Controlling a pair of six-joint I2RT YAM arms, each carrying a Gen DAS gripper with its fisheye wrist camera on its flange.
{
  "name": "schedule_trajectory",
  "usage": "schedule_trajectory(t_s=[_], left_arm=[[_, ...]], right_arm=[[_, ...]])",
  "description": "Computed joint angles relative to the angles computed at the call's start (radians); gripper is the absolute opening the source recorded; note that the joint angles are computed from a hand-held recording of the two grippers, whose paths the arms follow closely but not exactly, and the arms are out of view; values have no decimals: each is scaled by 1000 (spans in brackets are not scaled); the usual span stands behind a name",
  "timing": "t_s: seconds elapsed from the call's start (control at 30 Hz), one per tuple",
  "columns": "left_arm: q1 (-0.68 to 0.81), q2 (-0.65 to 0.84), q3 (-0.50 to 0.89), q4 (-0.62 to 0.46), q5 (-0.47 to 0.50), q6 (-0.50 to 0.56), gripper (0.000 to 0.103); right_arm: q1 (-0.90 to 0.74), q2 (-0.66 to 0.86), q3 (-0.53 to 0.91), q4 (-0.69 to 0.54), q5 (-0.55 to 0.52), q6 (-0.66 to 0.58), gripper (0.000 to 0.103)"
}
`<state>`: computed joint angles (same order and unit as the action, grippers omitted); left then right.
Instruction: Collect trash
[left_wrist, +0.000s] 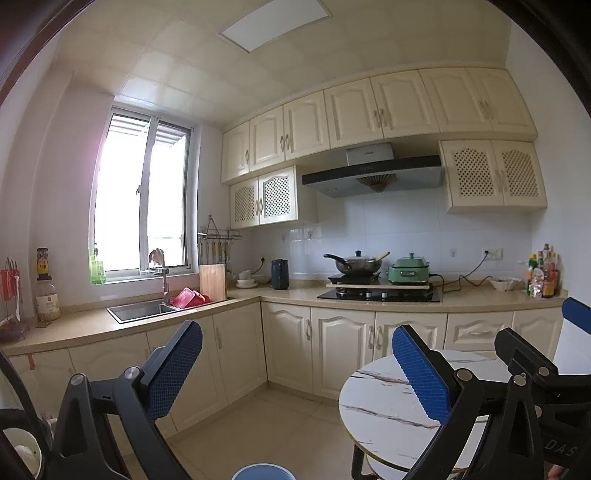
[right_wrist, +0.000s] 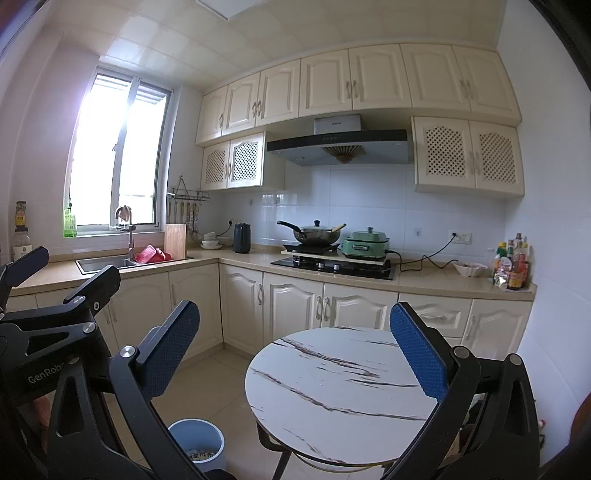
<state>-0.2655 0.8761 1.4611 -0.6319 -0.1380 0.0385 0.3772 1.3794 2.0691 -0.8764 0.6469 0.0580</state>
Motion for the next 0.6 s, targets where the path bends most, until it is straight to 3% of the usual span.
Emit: schedule_trajectory(t_s=[0.6], left_arm=[[81, 23, 24, -3, 83, 11, 102]], right_arm=[[0, -8, -14, 1, 0, 5, 103]])
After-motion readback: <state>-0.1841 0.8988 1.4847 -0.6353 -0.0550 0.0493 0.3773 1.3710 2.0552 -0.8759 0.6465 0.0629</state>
